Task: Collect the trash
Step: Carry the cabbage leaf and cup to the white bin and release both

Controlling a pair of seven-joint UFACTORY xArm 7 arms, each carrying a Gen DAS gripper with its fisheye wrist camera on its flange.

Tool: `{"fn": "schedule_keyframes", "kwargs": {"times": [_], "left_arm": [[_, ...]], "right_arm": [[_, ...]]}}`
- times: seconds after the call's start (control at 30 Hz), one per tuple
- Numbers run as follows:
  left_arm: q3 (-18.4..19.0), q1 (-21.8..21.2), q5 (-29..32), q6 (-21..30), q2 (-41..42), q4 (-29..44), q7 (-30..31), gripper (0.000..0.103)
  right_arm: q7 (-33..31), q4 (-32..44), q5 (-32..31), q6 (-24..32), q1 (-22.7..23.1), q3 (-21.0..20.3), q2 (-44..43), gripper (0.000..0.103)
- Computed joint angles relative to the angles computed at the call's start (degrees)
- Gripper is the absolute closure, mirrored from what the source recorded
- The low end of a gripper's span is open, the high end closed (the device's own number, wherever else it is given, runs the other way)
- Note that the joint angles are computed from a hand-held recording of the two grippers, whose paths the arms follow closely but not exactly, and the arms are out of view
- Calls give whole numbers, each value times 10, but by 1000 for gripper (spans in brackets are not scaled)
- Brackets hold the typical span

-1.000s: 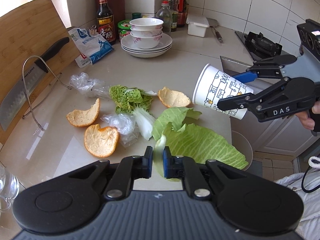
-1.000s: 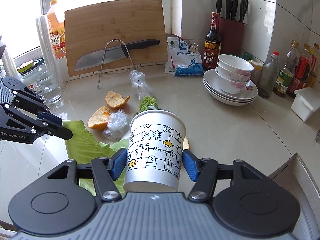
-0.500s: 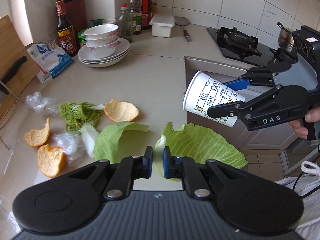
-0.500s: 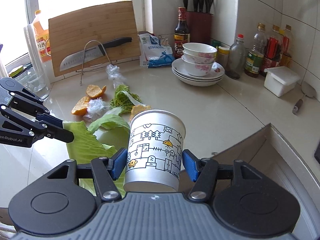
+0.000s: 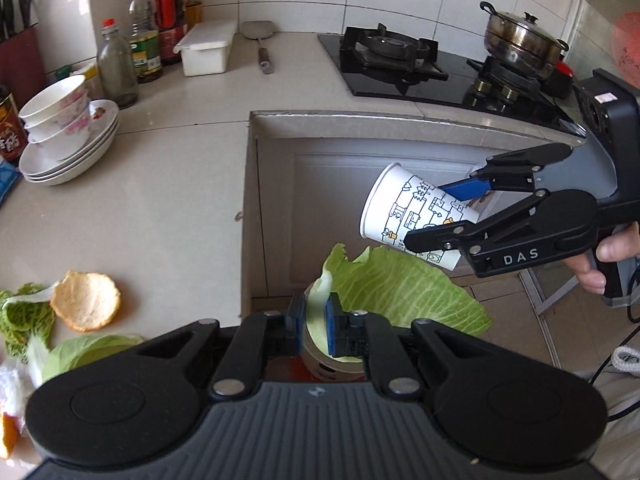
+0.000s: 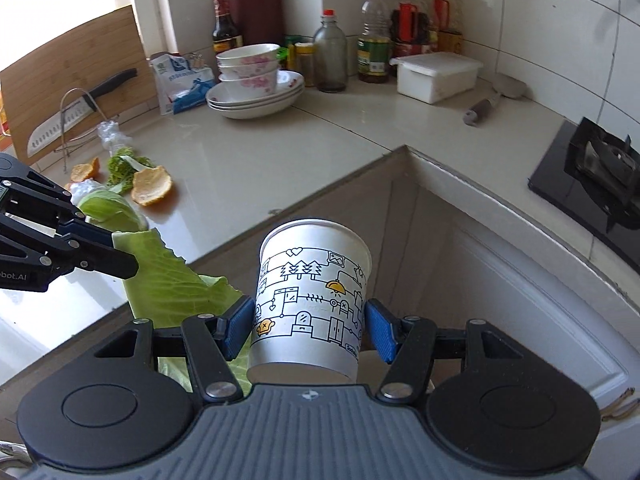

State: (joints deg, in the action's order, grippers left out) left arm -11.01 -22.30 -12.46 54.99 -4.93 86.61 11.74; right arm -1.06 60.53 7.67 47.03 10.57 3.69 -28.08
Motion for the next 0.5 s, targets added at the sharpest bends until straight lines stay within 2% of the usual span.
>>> {"fn": "schedule_keyframes", "kwargs": {"times": [0.23, 0.5], "left_arm": [[-17, -21, 18, -15, 45, 17, -17, 95], [-19, -33, 43, -23, 69, 18, -46, 95]], "right_arm": [[-9, -59, 10, -25, -20, -29, 8, 37], [-34, -84, 34, -48, -34, -43, 73, 37]]}}
